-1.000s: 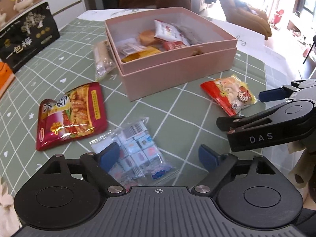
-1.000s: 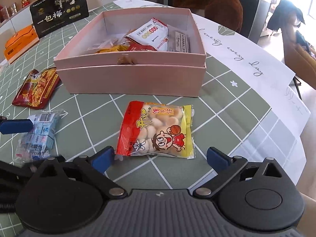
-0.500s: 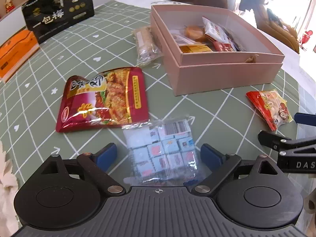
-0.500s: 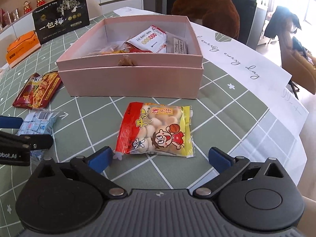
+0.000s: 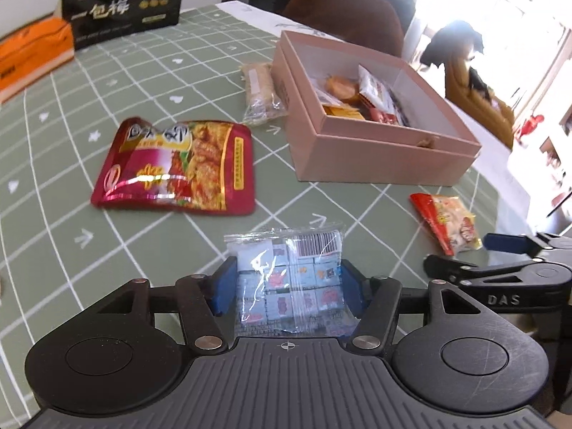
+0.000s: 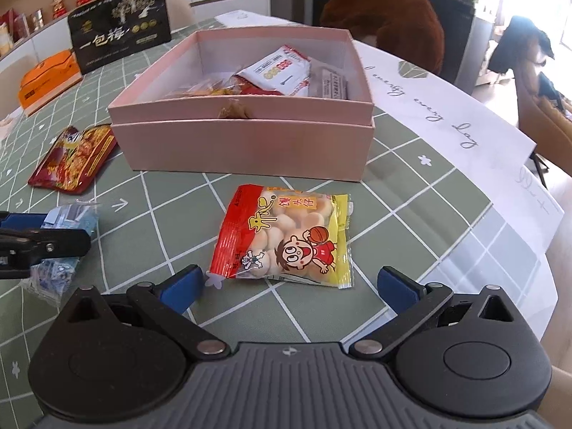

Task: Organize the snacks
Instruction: 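Grasp the candy bag with the left tool while the right grasps the red-yellow cartoon bag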

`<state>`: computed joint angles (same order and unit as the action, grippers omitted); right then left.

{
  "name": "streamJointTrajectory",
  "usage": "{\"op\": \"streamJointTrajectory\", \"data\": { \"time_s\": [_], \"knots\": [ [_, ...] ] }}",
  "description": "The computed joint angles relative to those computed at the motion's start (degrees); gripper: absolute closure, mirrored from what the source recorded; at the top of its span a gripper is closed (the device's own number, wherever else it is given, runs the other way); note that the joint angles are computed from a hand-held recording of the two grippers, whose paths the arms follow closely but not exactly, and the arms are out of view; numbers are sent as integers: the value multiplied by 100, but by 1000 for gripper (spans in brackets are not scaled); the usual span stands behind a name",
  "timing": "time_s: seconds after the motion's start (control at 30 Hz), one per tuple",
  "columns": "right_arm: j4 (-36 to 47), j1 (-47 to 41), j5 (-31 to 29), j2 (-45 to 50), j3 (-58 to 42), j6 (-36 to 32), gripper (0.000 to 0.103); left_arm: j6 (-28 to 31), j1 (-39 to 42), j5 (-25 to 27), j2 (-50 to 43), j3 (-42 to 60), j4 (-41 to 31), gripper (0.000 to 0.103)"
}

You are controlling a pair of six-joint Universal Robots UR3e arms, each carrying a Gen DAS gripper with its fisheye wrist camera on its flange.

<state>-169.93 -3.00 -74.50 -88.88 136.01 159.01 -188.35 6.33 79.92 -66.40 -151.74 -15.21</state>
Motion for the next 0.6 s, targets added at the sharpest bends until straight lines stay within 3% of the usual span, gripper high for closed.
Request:
{"op": "streamJointTrajectory", "data": {
  "time_s": [0.2,0.5,0.57,0.6],
  "knots": [
    [520,158,-66,270,-593,7,0,-159,37,-21,229,64,-368,38],
    [1219,811,-680,919,-1763,835,0,-270,16,-286,997,-5,-1000,38],
    [1408,872,-729,889,-1871,871,5,-233,70,-418,1277,-81,-1201,38],
    [1526,884,-709,825,-1905,810,14,-217,84,-471,1388,-102,-1300,38]
  ]
}}
